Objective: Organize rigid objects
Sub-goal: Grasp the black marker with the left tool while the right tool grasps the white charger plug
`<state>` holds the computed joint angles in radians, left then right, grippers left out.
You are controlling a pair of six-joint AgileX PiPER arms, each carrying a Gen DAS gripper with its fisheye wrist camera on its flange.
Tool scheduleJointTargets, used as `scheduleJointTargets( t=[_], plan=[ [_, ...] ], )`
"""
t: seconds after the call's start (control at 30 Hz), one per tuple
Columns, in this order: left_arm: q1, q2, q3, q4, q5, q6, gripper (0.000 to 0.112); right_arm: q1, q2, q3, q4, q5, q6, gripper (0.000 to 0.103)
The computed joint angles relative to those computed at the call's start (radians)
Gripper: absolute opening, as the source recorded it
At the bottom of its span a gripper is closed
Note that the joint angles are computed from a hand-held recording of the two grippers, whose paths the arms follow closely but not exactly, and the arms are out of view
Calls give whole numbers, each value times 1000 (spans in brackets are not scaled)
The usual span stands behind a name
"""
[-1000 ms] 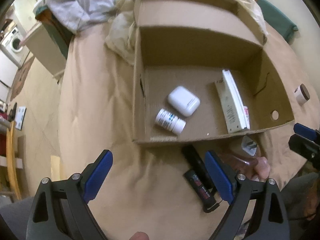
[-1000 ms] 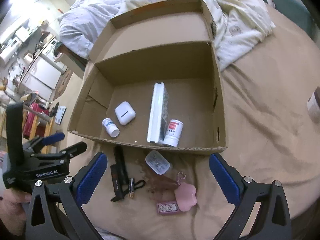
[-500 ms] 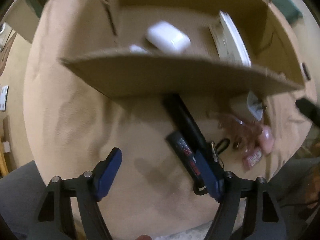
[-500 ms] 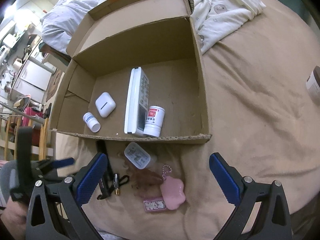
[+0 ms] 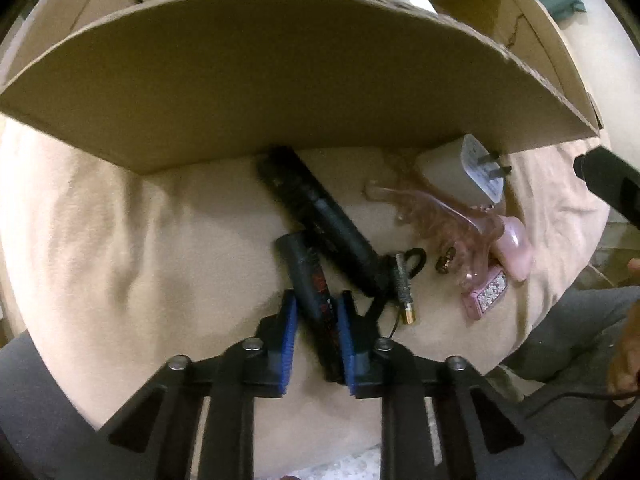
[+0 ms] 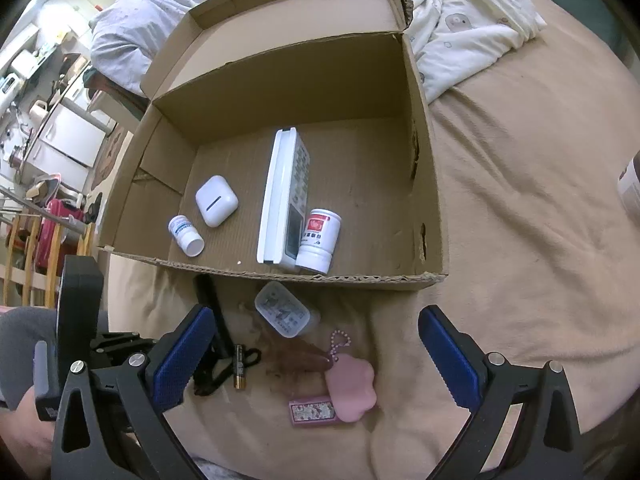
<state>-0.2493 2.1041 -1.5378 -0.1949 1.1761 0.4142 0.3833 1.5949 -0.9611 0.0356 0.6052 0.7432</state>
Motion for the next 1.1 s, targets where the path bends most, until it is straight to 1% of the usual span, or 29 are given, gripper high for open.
scheduleJointTargets(
  t=[0.03, 0.13, 0.23, 0.27, 0.33, 0.37, 0.4, 0.43, 0.47, 0.5, 0.53, 0.57, 0.6, 0.7, 0.73, 0.77, 0.8, 0.83, 0.87, 0.9, 1.03, 1.1],
  plan=[
    [15, 8, -17, 7, 0, -2, 11, 0, 1, 0, 4, 0, -4, 103],
    [40, 0, -31, 29, -30, -31, 11, -4, -3, 11, 32, -9, -29, 103],
    [87, 0, -59, 45, -53, -71, 11, -15, -3, 23, 90, -21, -80, 103],
    [94, 8, -71, 49, -49, -82, 11, -22, 0, 29, 124, -27, -109, 103],
    [115, 48, -119, 41, -7, -91, 11, -41, 10, 40, 204, -43, -180, 103],
    [121, 60, -127, 43, 2, -89, 11, -46, 17, 39, 230, -48, -205, 103],
    [121, 63, -130, 51, 3, -89, 11, -48, 29, 32, 248, -50, -226, 95],
    [118, 65, -123, 63, -12, -84, 10, -49, 43, 20, 263, -46, -248, 87],
    [111, 64, -115, 76, -27, -82, 11, -47, 63, 2, 275, -38, -269, 73],
    [93, 92, -147, 81, -29, -98, 11, -37, 90, -25, 257, -21, -260, 62],
    [88, 93, -141, 88, -38, -99, 10, -23, 113, -51, 222, -6, -234, 59],
    [81, 98, -138, 99, -48, -103, 10, -7, 142, -85, 181, 16, -210, 57],
    [58, 108, -162, 107, -36, -127, 10, 5, 165, -111, 158, 29, -199, 57],
    [35, 125, -162, 127, -57, -143, 10, 27, 230, -178, 123, 64, -203, 56],
    [31, 130, -166, 133, -61, -143, 10, 32, 247, -195, 112, 75, -199, 54],
    [24, 116, -130, 134, -84, -146, 10, 35, 262, -207, 111, 85, -204, 45],
    [18, 103, -94, 131, -110, -149, 10, 36, 276, -217, 118, 93, -216, 44],
    [20, 104, -96, 125, -108, -147, 10, 40, 282, -222, 111, 97, -213, 44],
    [16, 119, -139, 120, -85, -153, 10, 48, 284, -225, 95, 101, -201, 42],
    [17, 120, -142, 117, -81, -151, 10, 56, 285, -228, 74, 106, -190, 41],
    [17, 97, -119, 112, -94, -137, 10, 96, 277, -231, 14, 113, -161, 34],
    [23, 74, -83, 102, -114, -122, 10, 125, 271, -233, -20, 114, -135, 31]
  ],
)
